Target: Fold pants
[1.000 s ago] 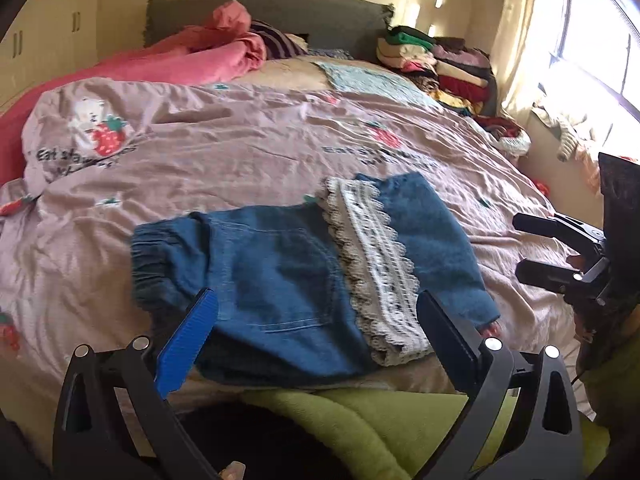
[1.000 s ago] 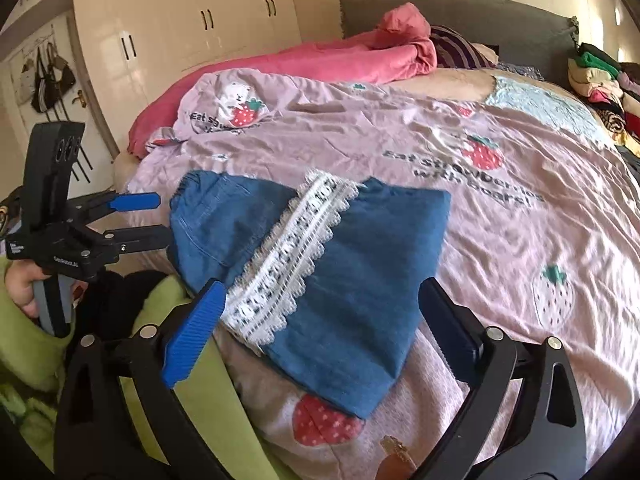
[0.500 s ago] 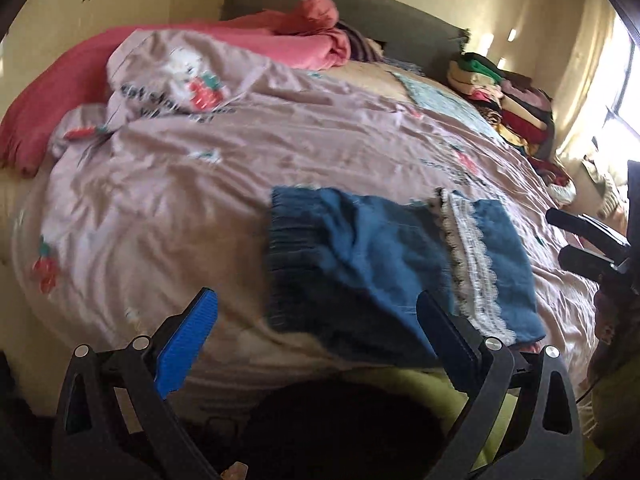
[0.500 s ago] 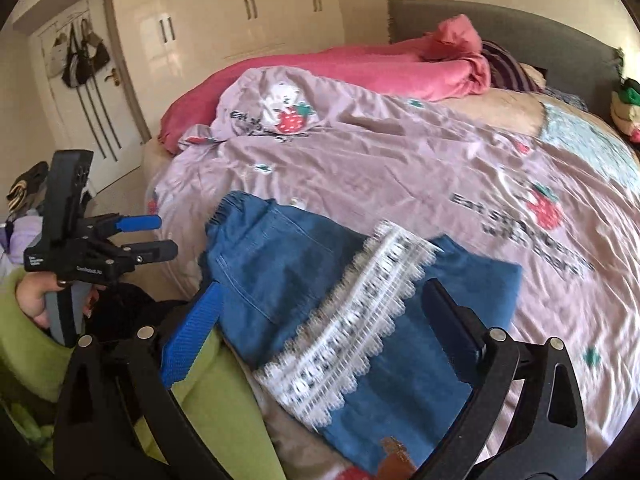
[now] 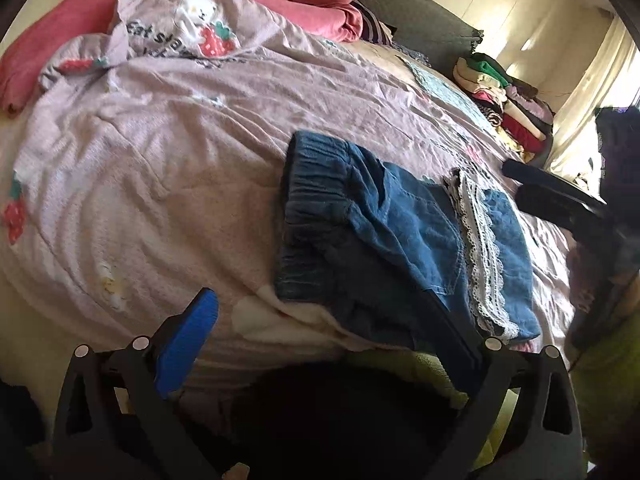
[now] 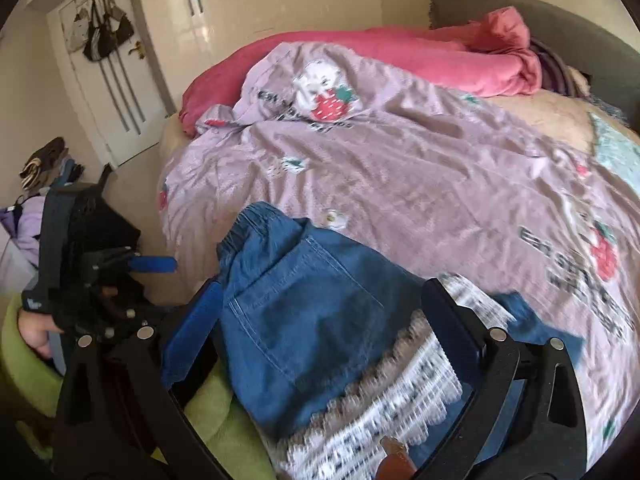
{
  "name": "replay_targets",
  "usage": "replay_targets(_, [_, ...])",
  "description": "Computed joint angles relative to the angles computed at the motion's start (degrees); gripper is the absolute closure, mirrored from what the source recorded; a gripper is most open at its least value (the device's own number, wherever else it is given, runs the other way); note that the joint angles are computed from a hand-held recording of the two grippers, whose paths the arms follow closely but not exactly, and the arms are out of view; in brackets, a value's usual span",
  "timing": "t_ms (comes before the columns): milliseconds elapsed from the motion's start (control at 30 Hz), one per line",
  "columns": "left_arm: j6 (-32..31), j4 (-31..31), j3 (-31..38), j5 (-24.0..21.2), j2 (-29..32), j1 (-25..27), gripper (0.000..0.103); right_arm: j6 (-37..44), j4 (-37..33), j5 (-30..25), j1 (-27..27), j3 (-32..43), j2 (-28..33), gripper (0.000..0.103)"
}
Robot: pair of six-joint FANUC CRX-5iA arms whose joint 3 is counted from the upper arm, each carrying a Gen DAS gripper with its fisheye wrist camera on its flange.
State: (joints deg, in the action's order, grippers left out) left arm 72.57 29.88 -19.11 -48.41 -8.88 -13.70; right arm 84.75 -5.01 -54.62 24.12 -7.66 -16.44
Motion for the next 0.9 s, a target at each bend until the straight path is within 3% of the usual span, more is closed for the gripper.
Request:
replay_targets(167, [-2.4,5.4,-2.2,1.2,1.0,-0.5,0.005,5.6,-3.7,-2.4,-1.2,5.6,6.2,0.01])
replay_targets(700, [-6.5,11.4,-4.1,2.9,4.7,-1.3,0.013,16.9,-9.6,-12.8,-0.2,20.0,22.7,0.01])
replay_targets(733, [-6.7,11.8,-4.2,2.9,4.7,-1.2,0.013,17.4,-10.5,-13.4,-0.3,20.7,23.5,0.012])
replay_targets(800, [-7.2,12.7,-4.6,2.9,4.8,-1.1,0.013,18.7,-12.9,-15.2,-1.0,22.2,24.8,0.028])
replay_targets(833, [-7.4,13.0,-4.7,2.8,4.8,-1.0,0.013,19.6,-14.4,-16.5,-1.5,23.0,25.6,0.044])
replay_targets(867, [-7.5,13.2,-4.7,2.7,4.8,-0.9,0.012,19.6,-14.5,-16.6,-1.6,23.1,25.8,0.052])
replay_targets(900, [-7.6,13.3,-4.8,2.7,4.7,-0.9,0.011,20.1,-15.1,-16.5,-1.9,22.7,25.3,0.056])
